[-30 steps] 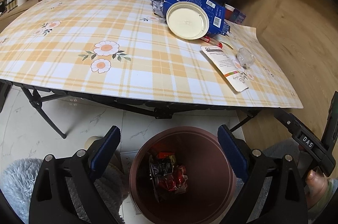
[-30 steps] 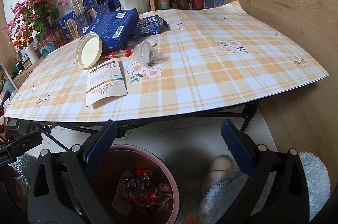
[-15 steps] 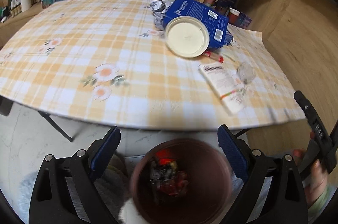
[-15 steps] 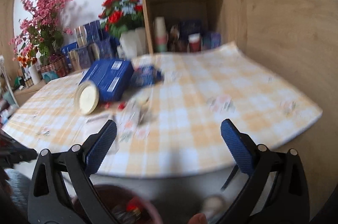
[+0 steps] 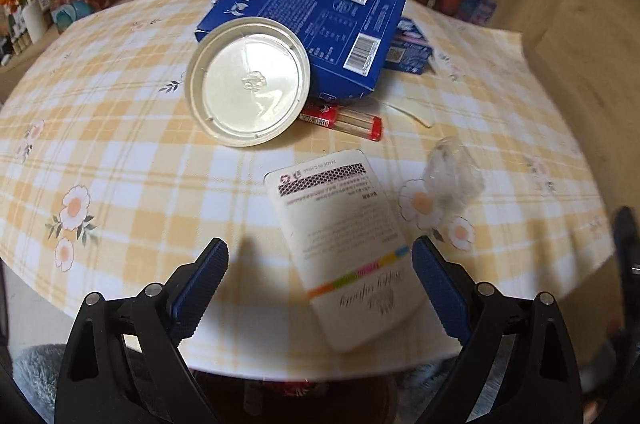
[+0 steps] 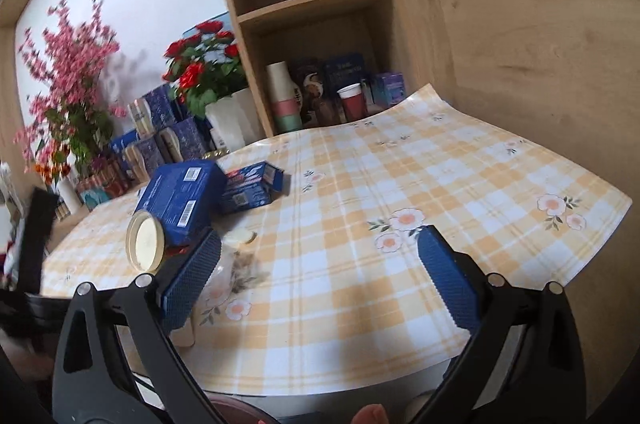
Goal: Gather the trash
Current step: 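Grasp the clear plastic bag with the right tool while the left tool grasps the candle card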
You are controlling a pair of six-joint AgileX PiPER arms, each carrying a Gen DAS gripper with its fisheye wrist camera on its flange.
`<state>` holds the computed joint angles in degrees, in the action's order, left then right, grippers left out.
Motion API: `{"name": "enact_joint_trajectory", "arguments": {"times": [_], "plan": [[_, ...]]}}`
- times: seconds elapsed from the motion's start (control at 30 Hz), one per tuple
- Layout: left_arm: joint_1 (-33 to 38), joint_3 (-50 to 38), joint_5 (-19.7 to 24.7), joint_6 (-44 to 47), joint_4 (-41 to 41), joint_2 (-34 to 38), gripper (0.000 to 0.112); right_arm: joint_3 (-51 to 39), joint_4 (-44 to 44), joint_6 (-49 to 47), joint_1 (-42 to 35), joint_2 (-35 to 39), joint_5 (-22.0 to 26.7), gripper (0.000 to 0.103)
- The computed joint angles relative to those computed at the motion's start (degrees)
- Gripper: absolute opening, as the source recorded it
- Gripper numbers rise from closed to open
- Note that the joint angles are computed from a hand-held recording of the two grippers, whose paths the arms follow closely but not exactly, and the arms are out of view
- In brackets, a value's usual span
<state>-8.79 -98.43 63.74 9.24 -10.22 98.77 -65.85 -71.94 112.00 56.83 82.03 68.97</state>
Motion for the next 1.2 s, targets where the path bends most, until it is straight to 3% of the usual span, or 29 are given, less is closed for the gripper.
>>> {"name": "enact_joint_trajectory", "arguments": {"times": [0.17,0.27,0.43,0.5,0.57,0.67,0.87,1.1,1.2], "plan": [[-4.2,-0.6,-1.5,-4.5,5.7,2.3,0.092,3.1,0.2,2.8,-1.6,-2.5,-2.1,0.097],[-6.9,0.5,-4.6,-6.1,10.9,2.7,0.094,4.7,-1.6,4.1,-1.2,-3.6,-3.1,0.097],[-6.2,-1.5,-4.7,-6.0,10.9,4.2,0.095,4.1,-1.9,2.2,-1.1,-3.1,-4.8,0.097],[-5.0,-0.2,-5.8,-4.1,9.1,3.4,0.093,4.1,-1.8,2.0,-1.7,-3.2,-6.3,0.097],[-3.6,1.6,-7.4,-1.0,6.9,2.1,0.076,3.9,-1.3,1.6,-2.8,-2.9,-8.8,0.097],[-0.5,1.9,-6.3,4.1,2.1,1.3,0.069,2.6,0.6,-0.4,-5.1,-1.5,-13.5,0.097],[8.3,2.5,-5.1,10.1,-8.2,-1.6,0.067,-2.4,3.4,-7.0,-9.9,4.0,-20.1,0.097],[14.1,1.4,-4.1,16.3,-13.3,-4.9,0.067,-8.2,5.3,-11.0,-13.5,9.6,-28.2,0.097],[16.0,0.5,-2.8,18.4,-14.9,-5.0,0.067,-13.1,12.0,-18.3,-14.7,13.4,-28.7,0.086]]}}
